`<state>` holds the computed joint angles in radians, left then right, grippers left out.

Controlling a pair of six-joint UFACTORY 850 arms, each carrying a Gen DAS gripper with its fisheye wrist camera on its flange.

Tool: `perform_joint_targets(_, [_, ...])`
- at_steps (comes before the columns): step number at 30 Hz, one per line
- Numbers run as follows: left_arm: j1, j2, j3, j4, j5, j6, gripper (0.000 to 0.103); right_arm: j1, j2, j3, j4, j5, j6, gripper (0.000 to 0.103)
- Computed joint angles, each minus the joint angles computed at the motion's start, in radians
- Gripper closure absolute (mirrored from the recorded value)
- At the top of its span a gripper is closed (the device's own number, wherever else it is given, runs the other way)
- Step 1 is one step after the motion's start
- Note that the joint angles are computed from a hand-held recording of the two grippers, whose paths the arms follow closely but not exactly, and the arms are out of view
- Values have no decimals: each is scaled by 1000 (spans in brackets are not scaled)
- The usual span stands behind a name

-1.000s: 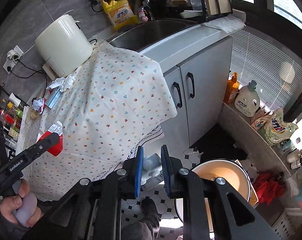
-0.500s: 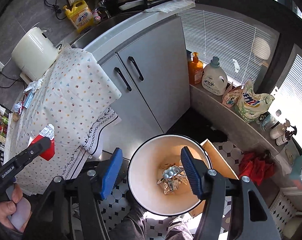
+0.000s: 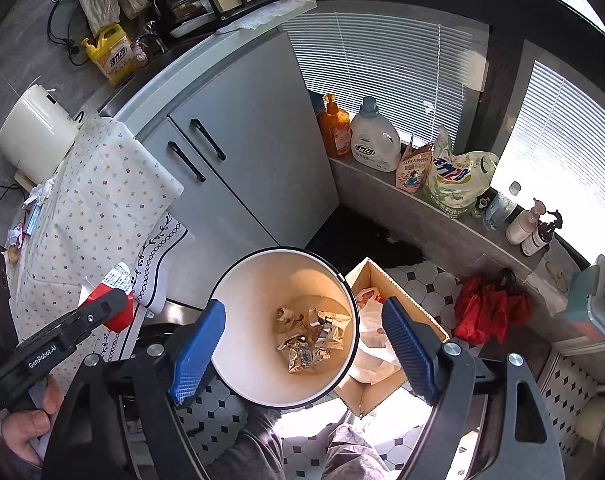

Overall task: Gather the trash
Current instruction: 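Open the left tool to drop the red carton into the bucket, then move both tools back to the trash on the dotted cloth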

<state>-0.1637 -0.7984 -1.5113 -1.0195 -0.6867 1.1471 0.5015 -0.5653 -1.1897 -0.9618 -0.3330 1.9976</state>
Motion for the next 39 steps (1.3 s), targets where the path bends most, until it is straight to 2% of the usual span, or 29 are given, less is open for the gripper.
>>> perform_joint_targets(1, [-2, -4, -5, 1, -9, -7, 54, 3, 7, 10, -9, -5, 17, 23])
perform_joint_targets(3, [2, -4, -4, -43, -17, 14, 35, 8, 21, 31, -23, -14, 50, 22])
perform_joint_targets(6, [7, -9, -21, -51, -39, 18, 31, 11, 37, 51, -27, -26, 81, 22])
perform_joint_targets(12, [39, 9, -32, -63, 2, 20, 18, 30, 27, 17, -63, -50, 100, 14])
perform_joint_targets(16, [83, 32, -32, -92, 28, 28, 13, 42, -1, -49, -95, -61, 86, 8])
perform_joint_targets(21, [145, 61, -30, -129, 68, 43, 8, 50, -60, -171, -89, -61, 4, 8])
perform_joint_targets(26, [211, 71, -49, -158, 98, 49, 8, 62, -135, -322, -49, -61, -104, 8])
perform_joint_targets(34, [320, 25, -152, -162, 119, -4, 8, 82, -304, -645, 166, -101, -425, 8])
perform_joint_targets(39, [379, -42, -270, -143, 116, -59, 8, 101, -434, -890, 267, -173, -603, 8])
